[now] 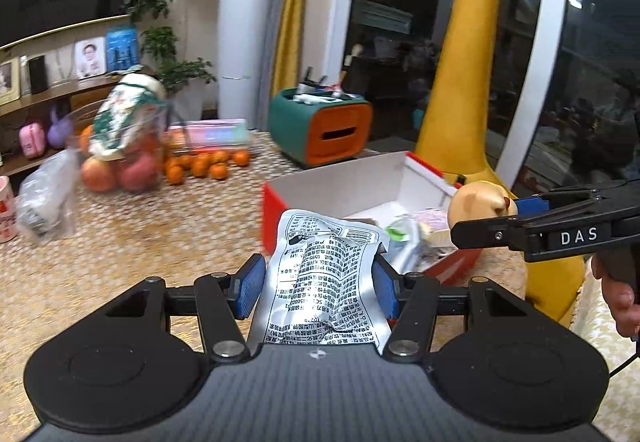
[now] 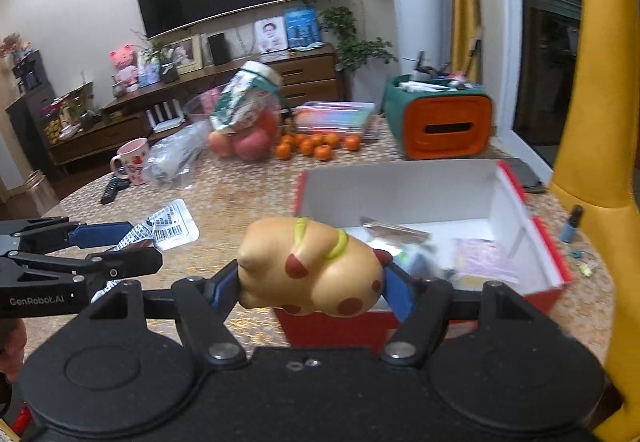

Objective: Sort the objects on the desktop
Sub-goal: 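Carry the foil packet and pig toy with both tools over the red box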

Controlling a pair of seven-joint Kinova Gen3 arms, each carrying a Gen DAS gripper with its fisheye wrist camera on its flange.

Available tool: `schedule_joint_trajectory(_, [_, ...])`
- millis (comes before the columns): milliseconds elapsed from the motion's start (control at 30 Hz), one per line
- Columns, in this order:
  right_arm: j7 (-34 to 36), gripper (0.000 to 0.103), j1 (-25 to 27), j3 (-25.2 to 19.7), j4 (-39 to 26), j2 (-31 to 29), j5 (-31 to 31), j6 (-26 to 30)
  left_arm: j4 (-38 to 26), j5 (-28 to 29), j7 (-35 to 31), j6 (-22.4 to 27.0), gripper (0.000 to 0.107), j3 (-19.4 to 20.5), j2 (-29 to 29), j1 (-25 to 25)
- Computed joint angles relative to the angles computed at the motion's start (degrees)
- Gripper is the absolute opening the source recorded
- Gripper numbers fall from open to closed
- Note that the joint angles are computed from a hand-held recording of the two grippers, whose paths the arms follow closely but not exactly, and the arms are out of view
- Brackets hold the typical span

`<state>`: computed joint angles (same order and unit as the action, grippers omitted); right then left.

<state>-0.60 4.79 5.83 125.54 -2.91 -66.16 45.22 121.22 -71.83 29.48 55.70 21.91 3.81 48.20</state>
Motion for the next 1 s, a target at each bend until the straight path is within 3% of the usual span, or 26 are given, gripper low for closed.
schedule_joint_trajectory(233, [2.6,0.072,3.7,1.8,-2.2,3.0,-1.8,0.5,-5.5,-3.0,-1.8,-2.8,0.056,-2.8,5.8,0.1])
schedule_joint_trajectory(433, [2.4,0.072,6.4,0.5,-5.1,7.4,-3.1,0.1,-10.2,-2.5,-5.6,-4.8,0.056,-6.2,9.9,0.5])
schedule_joint_trajectory(733, [3.1,0.072,7.5,-3.9,-7.9,12.8,-4.6,-6.5,-16.9,0.5,-13.8,-6.9,0.056,-11.3,14.9,0.1])
schedule_joint_trajectory(1000, [0.9,0.072,7.4,-7.3,-10.2,15.6,-0.9,-11.1,-22.2,4.4,-22.0,-10.3,0.056,-15.4,18.5,-1.0])
